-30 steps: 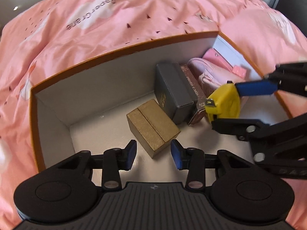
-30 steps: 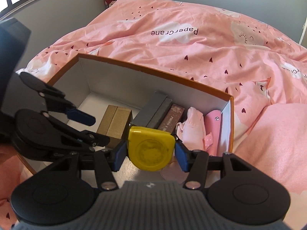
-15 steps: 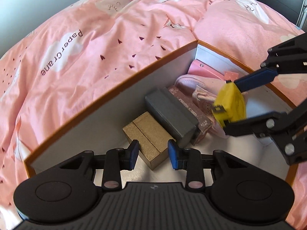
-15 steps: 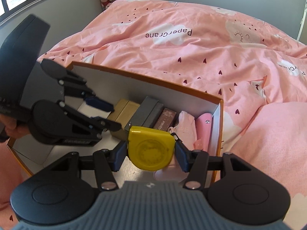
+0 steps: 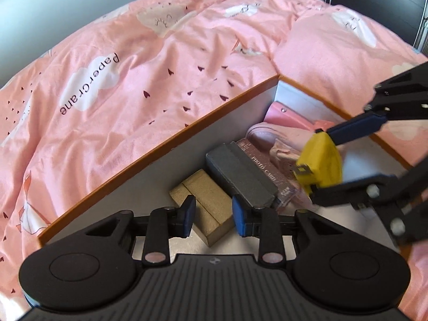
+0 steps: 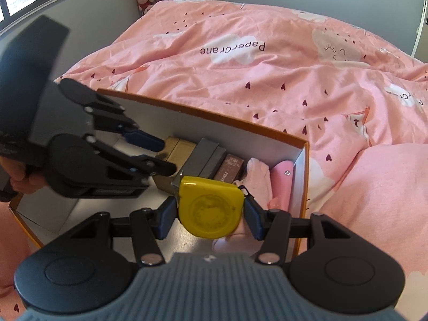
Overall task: Organize objects
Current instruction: 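Lower the gold box into the orange box and open the left tool, then lower the yellow tape measure into the box corner and open the right tool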
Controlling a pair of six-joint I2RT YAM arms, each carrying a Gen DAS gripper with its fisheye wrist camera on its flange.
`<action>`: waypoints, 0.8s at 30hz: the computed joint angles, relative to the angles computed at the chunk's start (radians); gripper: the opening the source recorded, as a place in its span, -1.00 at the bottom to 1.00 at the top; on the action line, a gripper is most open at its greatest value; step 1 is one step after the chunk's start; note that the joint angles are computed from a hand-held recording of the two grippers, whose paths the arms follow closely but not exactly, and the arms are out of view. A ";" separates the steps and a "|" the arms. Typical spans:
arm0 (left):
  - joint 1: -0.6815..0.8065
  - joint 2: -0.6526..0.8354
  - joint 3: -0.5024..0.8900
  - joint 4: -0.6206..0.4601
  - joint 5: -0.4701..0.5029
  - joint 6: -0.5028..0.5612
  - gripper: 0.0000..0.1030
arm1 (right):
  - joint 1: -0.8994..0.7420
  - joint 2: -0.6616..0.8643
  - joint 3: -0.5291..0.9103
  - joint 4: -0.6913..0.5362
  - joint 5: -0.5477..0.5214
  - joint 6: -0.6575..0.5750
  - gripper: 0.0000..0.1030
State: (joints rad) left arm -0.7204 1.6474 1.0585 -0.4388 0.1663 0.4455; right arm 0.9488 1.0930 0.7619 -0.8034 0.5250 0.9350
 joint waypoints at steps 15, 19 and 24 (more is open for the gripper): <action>0.217 -0.271 -0.104 0.023 -0.015 -0.359 -0.28 | -0.089 0.194 0.112 0.266 -0.143 -0.031 0.10; 0.263 -0.276 -0.107 0.063 -0.045 -0.387 -0.28 | -0.120 0.346 0.198 0.327 -0.187 -0.071 0.10; 0.314 -0.250 -0.096 0.063 -0.009 -0.382 -0.28 | -0.166 0.526 0.305 0.337 -0.226 -0.115 0.10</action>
State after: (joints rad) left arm -0.4068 1.3977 0.9627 -0.3763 0.1574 0.0630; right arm 0.7833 1.6193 1.0668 -0.4662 0.2988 0.8199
